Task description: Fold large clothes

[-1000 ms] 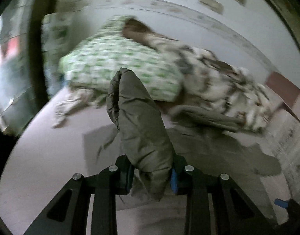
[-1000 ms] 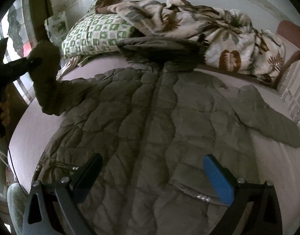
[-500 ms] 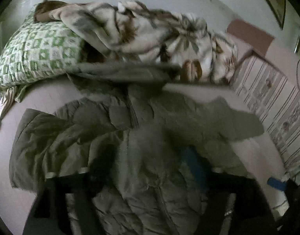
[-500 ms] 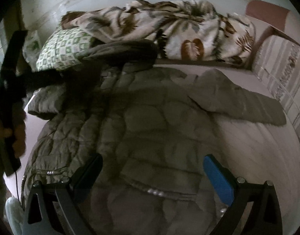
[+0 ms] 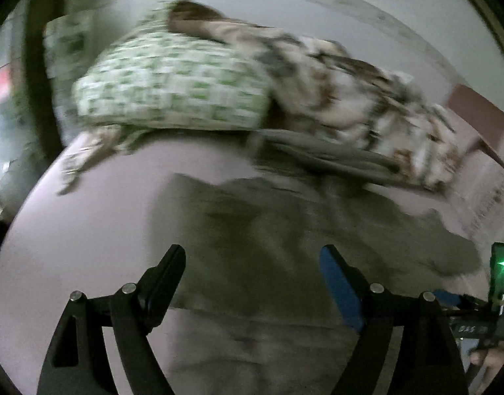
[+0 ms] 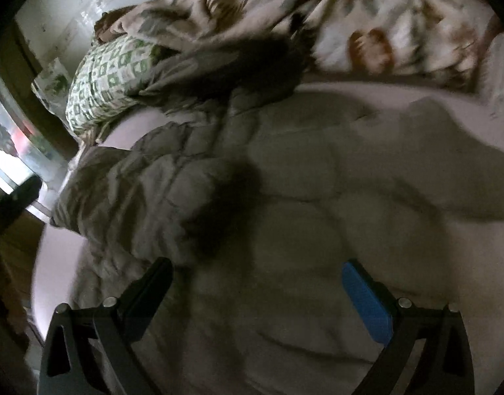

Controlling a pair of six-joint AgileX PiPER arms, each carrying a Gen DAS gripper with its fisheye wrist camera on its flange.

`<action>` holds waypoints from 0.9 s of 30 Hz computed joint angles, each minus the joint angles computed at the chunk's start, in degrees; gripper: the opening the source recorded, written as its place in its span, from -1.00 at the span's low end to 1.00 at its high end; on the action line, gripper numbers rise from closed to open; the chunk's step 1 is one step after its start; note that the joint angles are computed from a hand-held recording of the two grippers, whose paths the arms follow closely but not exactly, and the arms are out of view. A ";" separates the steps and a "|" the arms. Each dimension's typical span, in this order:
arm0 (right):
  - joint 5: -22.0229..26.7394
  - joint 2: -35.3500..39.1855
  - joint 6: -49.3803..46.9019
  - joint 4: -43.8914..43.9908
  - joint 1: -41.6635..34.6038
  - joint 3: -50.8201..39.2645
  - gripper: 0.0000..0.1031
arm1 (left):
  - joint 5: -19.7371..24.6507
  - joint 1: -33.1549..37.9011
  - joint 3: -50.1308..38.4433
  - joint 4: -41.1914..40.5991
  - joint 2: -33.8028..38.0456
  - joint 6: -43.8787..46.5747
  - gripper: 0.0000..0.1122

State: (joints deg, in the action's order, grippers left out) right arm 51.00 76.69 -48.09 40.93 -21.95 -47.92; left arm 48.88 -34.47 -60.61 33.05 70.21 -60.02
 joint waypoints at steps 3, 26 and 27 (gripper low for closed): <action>-2.39 3.82 3.14 2.06 6.16 -1.04 1.00 | -1.46 5.92 2.61 -1.83 -1.63 2.88 0.50; -20.50 9.82 14.35 -15.01 11.10 -10.97 -0.63 | -2.84 8.70 -4.38 -5.15 17.93 6.89 0.50; -20.92 10.94 15.38 -16.55 10.96 -11.46 -0.63 | -2.16 8.34 -5.65 -5.45 20.00 7.48 0.50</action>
